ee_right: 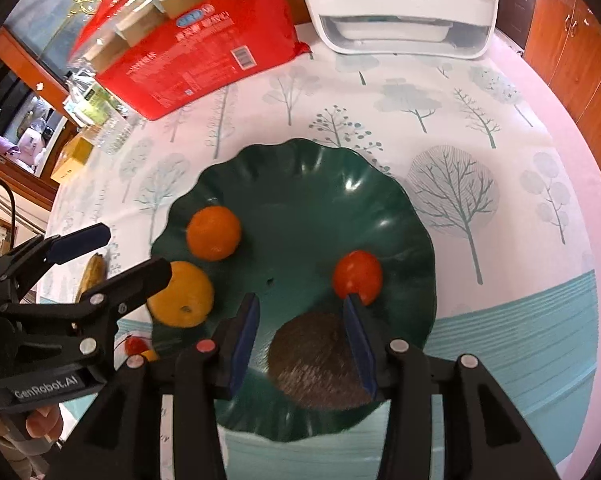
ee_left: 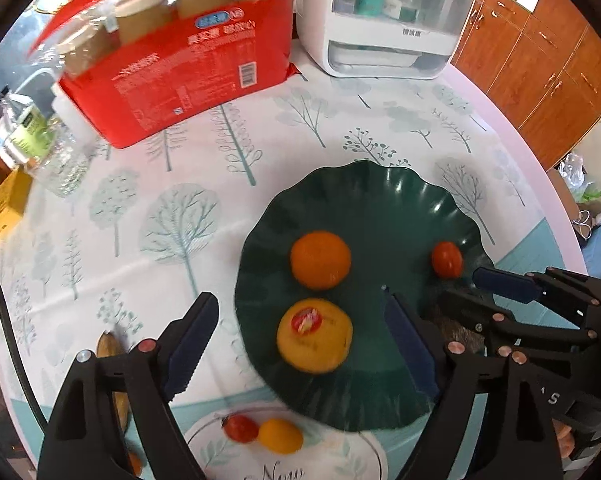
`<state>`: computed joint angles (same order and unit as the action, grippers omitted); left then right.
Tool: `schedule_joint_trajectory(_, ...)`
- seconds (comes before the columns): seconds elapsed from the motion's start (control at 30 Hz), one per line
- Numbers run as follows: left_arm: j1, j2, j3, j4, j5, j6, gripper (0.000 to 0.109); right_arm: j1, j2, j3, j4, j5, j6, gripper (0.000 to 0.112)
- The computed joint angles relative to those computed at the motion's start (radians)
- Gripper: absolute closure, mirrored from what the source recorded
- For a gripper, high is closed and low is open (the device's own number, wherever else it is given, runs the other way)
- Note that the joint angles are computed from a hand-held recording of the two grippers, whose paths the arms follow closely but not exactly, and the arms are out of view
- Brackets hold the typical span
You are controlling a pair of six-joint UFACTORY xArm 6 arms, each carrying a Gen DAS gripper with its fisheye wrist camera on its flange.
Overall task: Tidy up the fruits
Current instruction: 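Withdraw both tools from the green plate toward the white plate fruit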
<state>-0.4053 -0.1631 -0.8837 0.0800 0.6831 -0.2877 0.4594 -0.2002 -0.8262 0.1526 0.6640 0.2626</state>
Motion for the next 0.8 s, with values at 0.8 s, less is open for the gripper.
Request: schedule_joint_trajectory(0.8,-0.034,-0.665,0.338,0.108,0.272,-0.223,0.020,0.186,-0.358,0.151,-0.117,0.086,0.166,0.068)
